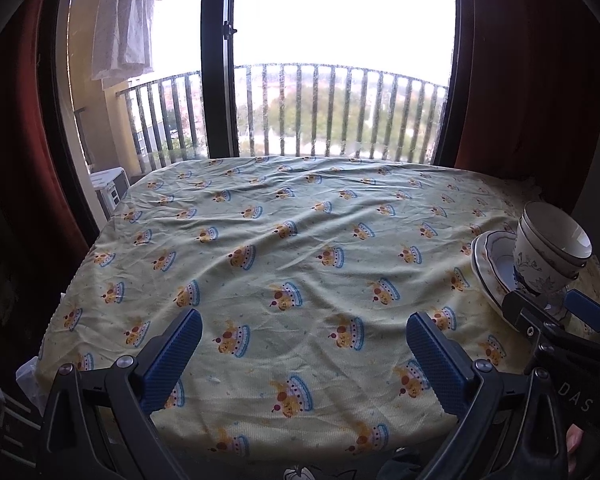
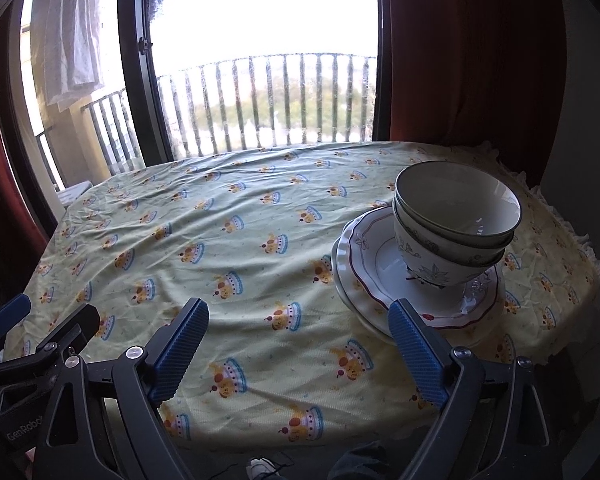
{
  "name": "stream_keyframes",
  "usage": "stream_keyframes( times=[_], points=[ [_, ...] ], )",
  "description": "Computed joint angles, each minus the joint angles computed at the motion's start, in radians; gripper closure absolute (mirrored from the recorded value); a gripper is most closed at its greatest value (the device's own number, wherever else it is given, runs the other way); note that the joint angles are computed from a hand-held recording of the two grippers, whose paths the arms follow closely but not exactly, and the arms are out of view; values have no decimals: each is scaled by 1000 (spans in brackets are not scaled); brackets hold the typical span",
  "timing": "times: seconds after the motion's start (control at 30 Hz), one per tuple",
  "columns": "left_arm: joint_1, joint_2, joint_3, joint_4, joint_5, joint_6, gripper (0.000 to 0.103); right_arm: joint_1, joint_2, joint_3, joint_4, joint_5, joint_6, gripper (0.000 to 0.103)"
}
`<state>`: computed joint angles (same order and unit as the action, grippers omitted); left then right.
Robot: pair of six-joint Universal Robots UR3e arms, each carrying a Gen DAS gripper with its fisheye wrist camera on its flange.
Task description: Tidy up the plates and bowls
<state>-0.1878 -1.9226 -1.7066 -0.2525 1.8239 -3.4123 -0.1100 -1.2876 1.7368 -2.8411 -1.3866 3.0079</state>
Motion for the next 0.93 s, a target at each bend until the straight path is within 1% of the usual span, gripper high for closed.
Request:
stream_keyframes(
  times=[0.57,0.93],
  points=[
    [-4,2,2,6,13,-11,0,3,1,1,-8,-4,-4,10],
    [5,2,-3,40,-17,1,0,-9,-7,6,-6,20,3,10]
  ],
)
